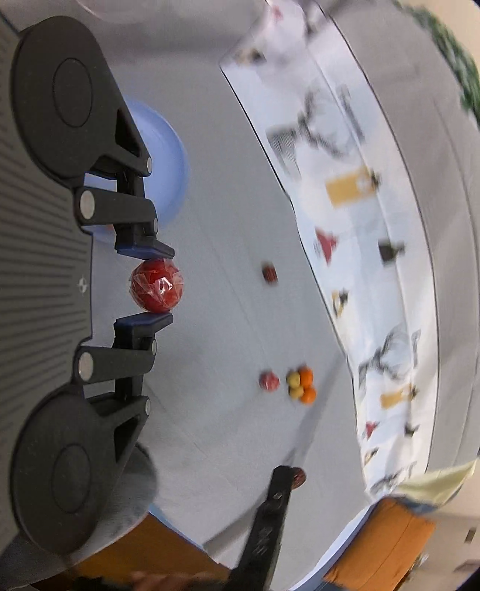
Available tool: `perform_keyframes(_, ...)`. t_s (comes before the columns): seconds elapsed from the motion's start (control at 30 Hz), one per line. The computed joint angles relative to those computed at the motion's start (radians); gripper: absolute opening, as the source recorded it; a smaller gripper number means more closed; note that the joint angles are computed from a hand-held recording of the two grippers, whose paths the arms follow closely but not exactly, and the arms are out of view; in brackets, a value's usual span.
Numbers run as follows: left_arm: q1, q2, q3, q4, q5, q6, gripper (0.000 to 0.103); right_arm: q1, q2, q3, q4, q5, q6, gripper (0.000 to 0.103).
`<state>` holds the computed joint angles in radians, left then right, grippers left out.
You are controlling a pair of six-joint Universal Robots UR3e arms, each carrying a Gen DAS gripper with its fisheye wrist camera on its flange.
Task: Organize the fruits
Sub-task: 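Carry the lychee and date over the plate and release both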
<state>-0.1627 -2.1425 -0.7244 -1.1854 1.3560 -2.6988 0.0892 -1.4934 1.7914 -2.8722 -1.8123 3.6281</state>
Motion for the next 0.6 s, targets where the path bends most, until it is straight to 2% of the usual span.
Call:
perform_keyframes(0.17,0.138,0.334,-0.372,0.042,-0.012,0.019,0.033,0.213,-0.021,-0.122,0.099,0.003,0.010,0.021)
perform_keyframes(0.33,0.313,0.604,-0.619,0.003,-0.083,0.080,0.033,0.422,0.038,-0.278,0.196,-0.044,-0.007,0.021)
perform_keyframes(0.43,0.416,0.730,-0.722,-0.032,-0.146,0.114,0.033,0.538,0.096,-0.374,0.250,-0.112,-0.049,0.021)
perform_keyframes(0.6,0.582,0.884,-0.809,-0.091,-0.294,0.181,0.033,0.639,0.171,-0.523,0.319,-0.201,-0.098,0.021)
